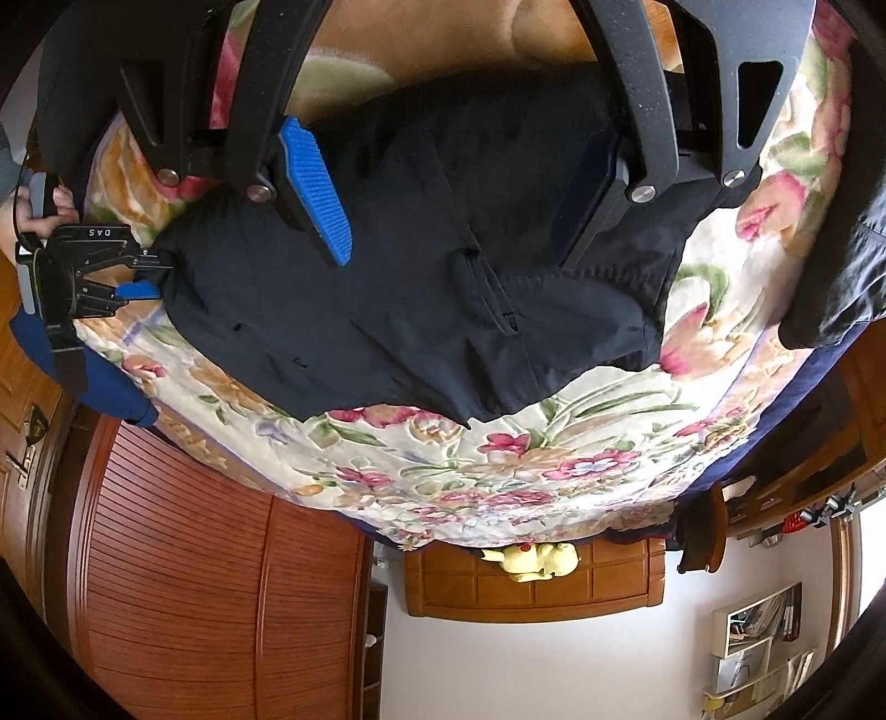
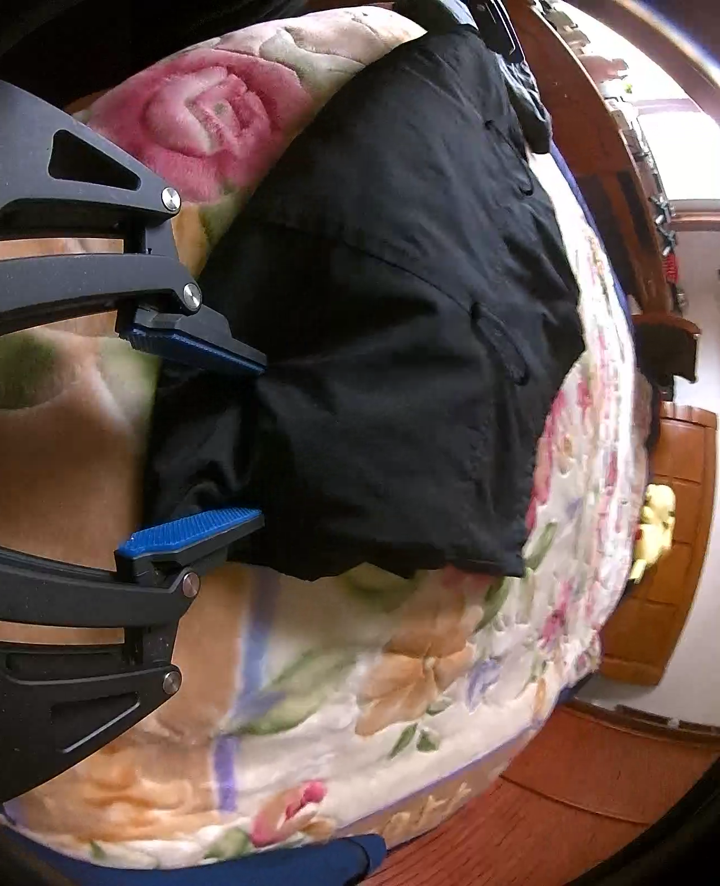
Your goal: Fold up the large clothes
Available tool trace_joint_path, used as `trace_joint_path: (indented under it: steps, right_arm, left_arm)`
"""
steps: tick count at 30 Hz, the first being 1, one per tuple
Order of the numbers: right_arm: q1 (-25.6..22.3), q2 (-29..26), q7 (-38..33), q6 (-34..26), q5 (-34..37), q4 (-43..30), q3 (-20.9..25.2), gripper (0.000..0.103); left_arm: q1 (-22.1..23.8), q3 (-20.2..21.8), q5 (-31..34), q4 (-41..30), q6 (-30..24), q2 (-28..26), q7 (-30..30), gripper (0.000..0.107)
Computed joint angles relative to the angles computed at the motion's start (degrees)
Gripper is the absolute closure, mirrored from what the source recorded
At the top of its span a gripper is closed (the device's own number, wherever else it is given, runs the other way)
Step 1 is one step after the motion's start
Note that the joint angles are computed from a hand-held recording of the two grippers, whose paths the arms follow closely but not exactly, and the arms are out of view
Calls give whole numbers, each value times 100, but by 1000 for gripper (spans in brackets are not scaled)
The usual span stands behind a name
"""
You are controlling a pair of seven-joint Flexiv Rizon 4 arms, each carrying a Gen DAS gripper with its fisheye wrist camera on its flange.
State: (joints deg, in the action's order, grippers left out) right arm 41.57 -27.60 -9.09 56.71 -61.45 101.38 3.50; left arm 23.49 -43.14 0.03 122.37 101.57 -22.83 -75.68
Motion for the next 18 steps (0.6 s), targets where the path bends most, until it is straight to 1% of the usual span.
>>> trace_joint_path:
  steps: [4,9,11,13,15,18]
  right_arm:
    - [32,134,53,-142,-17,41,8,53]
    - [102,336,441,-350,-675,61,-21,53]
    - [87,216,387,-333,-828,-178,-2,53]
    - [61,70,412,-112,-910,-385,1,53]
    - [39,-154,291,103,-794,-627,-12,53]
    - [77,-429,50,218,-494,-833,-82,53]
  left_arm:
    - [-265,221,-29,-83,-65,-12,60,31]
    - [-513,430,-97,-131,-51,-18,151,31]
    - [-544,448,-147,-130,-78,-12,148,31]
    - [-565,448,-191,-136,-83,-29,143,31]
    - [-655,531,-221,-145,-107,-23,151,31]
    - [-724,602,-249,-134,-119,-10,198,31]
